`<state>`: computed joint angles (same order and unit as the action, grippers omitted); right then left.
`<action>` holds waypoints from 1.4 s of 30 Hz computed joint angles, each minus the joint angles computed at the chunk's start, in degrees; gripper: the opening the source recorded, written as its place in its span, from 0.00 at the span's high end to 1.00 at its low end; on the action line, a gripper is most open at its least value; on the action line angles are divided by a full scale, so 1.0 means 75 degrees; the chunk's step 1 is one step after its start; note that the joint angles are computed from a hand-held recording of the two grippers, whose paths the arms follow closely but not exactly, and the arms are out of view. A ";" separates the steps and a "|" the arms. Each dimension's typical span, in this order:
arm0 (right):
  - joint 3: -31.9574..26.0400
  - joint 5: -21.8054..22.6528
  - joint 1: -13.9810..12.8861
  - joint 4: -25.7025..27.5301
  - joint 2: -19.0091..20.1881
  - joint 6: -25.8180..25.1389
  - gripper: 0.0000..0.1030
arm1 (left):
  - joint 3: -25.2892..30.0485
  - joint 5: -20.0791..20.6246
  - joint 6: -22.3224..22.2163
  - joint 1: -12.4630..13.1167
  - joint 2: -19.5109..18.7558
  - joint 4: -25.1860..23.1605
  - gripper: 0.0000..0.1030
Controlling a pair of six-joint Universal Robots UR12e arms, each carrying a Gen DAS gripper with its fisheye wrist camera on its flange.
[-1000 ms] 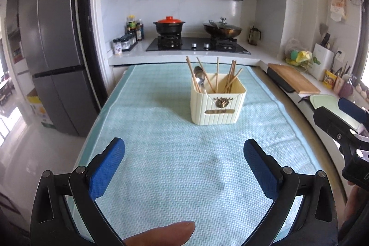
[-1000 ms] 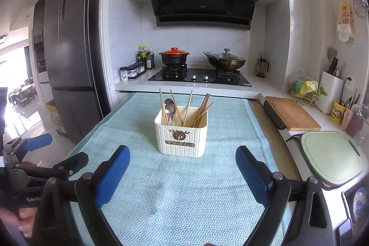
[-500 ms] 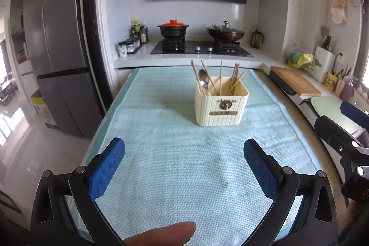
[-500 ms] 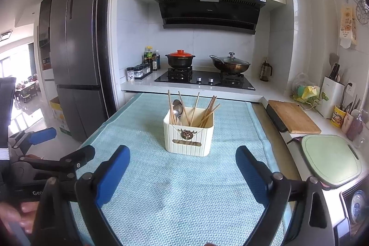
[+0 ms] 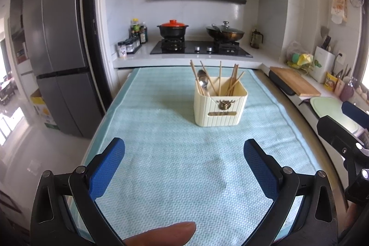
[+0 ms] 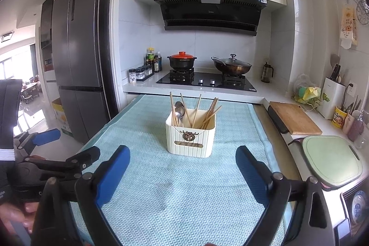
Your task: Organize utensils
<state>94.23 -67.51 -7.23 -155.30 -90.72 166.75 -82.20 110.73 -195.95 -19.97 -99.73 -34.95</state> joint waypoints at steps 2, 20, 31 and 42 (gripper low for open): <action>0.0004 -0.0014 -0.0001 0.0001 -0.0003 -0.0001 0.08 | -0.0018 0.0035 0.0030 -0.0016 0.0008 0.0031 0.00; -0.0018 -0.0023 0.0003 0.0129 -0.0010 -0.0011 0.08 | -0.0014 -0.0020 0.0093 -0.0023 0.0023 -0.0027 0.00; -0.0032 -0.0010 -0.0006 0.0086 -0.0006 0.0016 0.08 | 0.0047 0.0022 0.0074 -0.0019 0.0001 -0.0171 0.00; -0.0050 0.0013 -0.0016 0.0120 0.0002 -0.0011 0.08 | 0.0063 0.0115 0.0204 -0.0057 -0.0024 -0.0079 0.00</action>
<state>93.85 -67.41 -7.35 -154.40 -90.70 166.67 -81.72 111.59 -194.42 -20.40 -99.91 -35.55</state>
